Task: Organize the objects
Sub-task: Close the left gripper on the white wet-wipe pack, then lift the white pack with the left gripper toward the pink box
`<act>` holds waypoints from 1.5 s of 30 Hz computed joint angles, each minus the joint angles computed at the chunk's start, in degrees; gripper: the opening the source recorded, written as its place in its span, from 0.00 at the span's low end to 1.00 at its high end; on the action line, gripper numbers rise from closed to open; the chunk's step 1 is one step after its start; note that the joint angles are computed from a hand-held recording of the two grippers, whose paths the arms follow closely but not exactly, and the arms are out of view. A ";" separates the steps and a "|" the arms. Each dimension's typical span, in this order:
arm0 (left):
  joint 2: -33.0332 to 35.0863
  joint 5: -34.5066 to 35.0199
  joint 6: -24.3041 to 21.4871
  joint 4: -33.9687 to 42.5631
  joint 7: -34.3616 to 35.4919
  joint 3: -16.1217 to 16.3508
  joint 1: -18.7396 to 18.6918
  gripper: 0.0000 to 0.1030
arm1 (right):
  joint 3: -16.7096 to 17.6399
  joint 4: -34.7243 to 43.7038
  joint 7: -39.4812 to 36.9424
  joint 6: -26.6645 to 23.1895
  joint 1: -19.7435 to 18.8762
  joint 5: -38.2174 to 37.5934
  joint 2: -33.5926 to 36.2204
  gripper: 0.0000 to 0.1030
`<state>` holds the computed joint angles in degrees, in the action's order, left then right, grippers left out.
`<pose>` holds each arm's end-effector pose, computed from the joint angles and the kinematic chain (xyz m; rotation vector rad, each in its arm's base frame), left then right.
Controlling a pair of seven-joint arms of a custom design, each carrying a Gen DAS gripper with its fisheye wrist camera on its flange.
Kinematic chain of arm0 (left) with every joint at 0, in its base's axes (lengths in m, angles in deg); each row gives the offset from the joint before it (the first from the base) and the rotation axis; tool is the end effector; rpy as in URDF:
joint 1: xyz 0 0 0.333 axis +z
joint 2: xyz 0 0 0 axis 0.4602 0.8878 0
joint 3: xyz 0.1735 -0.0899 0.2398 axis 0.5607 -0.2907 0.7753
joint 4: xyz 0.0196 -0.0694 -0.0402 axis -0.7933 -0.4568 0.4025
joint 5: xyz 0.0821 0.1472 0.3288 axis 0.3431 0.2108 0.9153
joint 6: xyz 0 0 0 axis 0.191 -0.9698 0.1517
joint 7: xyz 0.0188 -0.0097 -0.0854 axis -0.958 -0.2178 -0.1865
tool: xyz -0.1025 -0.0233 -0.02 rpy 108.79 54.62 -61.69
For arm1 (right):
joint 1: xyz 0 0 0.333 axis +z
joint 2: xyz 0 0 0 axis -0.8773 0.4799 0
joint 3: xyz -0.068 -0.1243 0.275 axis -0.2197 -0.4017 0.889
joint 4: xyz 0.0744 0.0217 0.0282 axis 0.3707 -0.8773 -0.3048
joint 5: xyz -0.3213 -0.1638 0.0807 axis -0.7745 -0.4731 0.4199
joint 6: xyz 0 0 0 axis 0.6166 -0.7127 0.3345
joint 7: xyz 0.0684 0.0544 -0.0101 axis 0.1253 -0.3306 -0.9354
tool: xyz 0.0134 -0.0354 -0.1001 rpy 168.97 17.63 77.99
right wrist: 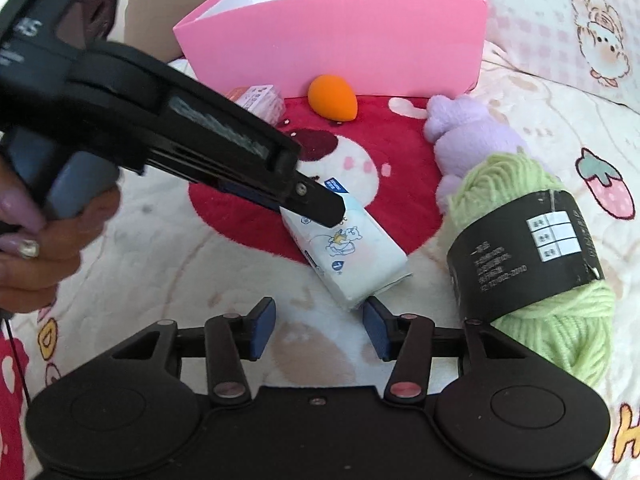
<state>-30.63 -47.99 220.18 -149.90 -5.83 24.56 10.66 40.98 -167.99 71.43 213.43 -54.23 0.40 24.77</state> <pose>0.5038 -0.3274 0.4532 -2.3664 1.6092 -1.0003 0.5326 0.0554 0.4493 -2.2450 1.1554 -0.1878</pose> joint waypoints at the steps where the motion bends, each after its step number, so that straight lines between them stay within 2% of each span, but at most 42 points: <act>1: -0.46 -0.22 0.39 -0.62 -1.03 0.06 -0.06 0.37 | 0.06 0.07 0.02 0.00 0.04 -0.41 0.05 0.54; 4: -2.03 -0.14 0.64 -2.21 -3.31 0.07 -0.37 0.37 | 0.09 0.23 -0.31 -0.17 0.14 -0.58 0.02 0.54; 8: -4.42 -7.88 -2.66 -3.76 -0.91 -1.89 -0.43 0.37 | -0.10 1.51 -1.21 -1.44 0.04 -0.61 1.17 0.55; 9: -5.14 -7.81 -2.26 -4.70 -2.55 -1.75 -0.86 0.37 | -0.07 1.46 -2.09 -1.93 0.01 -0.68 0.98 0.56; 14: -7.96 0.24 -1.73 -7.88 -14.29 -0.86 -2.42 0.36 | -0.39 1.42 -7.39 -4.32 -0.46 0.69 0.49 0.58; 16: -8.53 2.89 -1.08 -8.76 -18.24 -0.63 -2.34 0.36 | -0.39 0.76 -8.43 -4.11 -0.51 1.09 -0.19 0.62; 18: -8.55 6.62 -2.55 -8.40 -22.45 -0.60 -2.28 0.36 | -0.42 0.17 -8.78 -4.08 -0.51 1.44 -0.82 0.70; 20: -8.28 9.77 -4.14 -7.81 -25.77 -0.56 -2.25 0.35 | -0.36 0.01 -9.85 -3.22 -0.32 2.77 -0.67 0.73; 21: -8.04 10.44 -3.91 -7.78 -26.39 -0.48 -2.18 0.31 | -0.35 -0.22 -10.38 -2.80 -0.23 3.48 -0.77 0.76; 25: -6.48 9.80 -2.30 -7.18 -26.70 -0.43 -2.26 0.30 | -0.20 0.56 -9.62 -3.22 -0.07 3.63 0.12 0.77; 30: -4.42 11.76 -5.46 -4.05 -29.47 -0.79 -3.72 0.30 | 0.24 -0.13 -8.59 -0.72 0.40 3.45 0.06 0.83; 33: -3.60 12.51 -8.28 -2.55 -30.48 -0.90 -4.57 0.30 | -0.06 2.03 -6.68 -2.90 0.10 2.50 1.97 0.83; 36: -2.45 13.40 -10.20 -1.08 -31.48 -0.92 -5.46 0.30 | -0.33 3.65 -5.72 -4.79 -0.68 4.88 3.38 0.83; 45: -1.72 16.13 -16.63 2.16 -33.50 -1.12 -7.39 0.29 | 0.41 -0.78 -12.25 1.37 0.26 7.39 0.26 0.81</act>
